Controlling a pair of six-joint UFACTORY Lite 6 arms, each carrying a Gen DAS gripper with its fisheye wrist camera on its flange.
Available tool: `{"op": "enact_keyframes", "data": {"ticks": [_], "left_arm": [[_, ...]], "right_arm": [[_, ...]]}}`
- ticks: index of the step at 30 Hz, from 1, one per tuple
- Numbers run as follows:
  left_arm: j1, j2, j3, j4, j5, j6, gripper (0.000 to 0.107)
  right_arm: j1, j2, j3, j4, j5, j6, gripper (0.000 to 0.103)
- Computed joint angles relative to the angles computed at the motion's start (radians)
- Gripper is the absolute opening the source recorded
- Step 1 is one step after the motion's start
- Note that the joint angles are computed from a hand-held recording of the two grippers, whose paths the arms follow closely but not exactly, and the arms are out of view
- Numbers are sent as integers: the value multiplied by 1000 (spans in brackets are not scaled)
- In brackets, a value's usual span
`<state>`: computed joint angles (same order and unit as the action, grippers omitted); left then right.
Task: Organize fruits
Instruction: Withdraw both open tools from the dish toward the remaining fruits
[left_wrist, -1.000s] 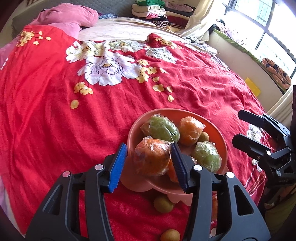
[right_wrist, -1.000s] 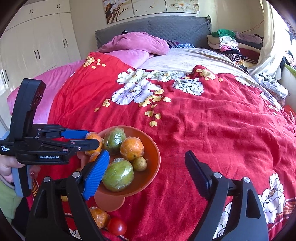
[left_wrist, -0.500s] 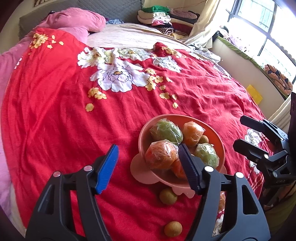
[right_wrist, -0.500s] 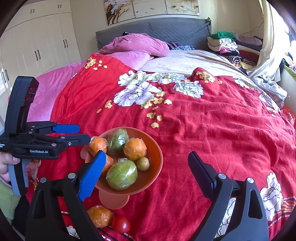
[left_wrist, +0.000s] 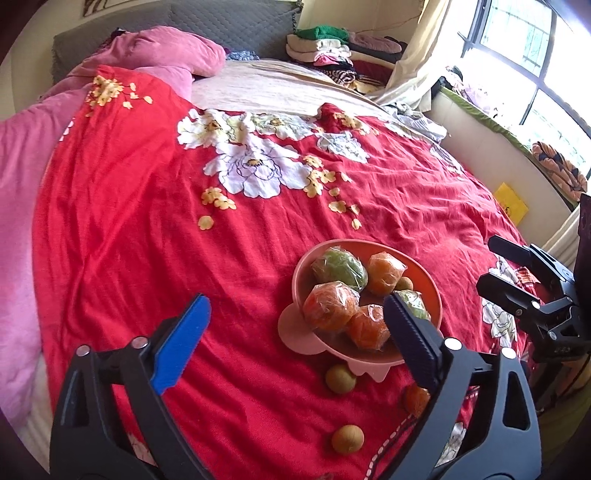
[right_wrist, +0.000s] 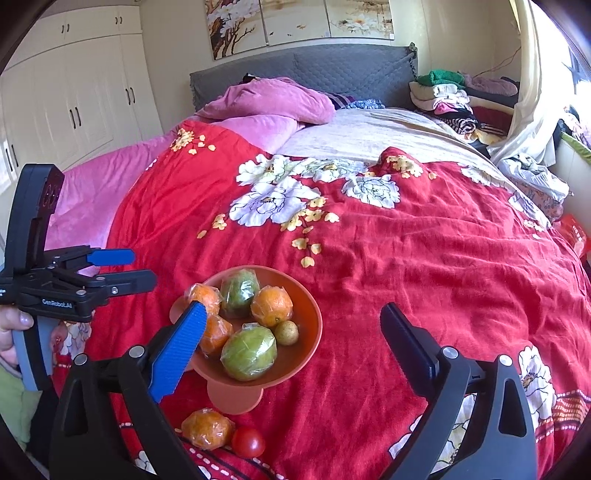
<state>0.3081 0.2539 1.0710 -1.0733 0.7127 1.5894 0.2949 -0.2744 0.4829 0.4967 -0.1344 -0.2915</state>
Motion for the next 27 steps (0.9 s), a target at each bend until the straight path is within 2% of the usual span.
{"op": "enact_keyframes", "data": {"ticks": [7, 18, 27], "left_arm": [[29, -44, -30, -8, 5, -1, 93], [75, -120, -124, -23, -8, 48, 93], [107, -176, -220, -26, -16, 105, 93]], "right_arm": [[30, -36, -7, 220, 10, -213, 96], [134, -136, -58, 814, -21, -778, 97], [261, -209, -125, 1101, -90, -1017, 97]]}}
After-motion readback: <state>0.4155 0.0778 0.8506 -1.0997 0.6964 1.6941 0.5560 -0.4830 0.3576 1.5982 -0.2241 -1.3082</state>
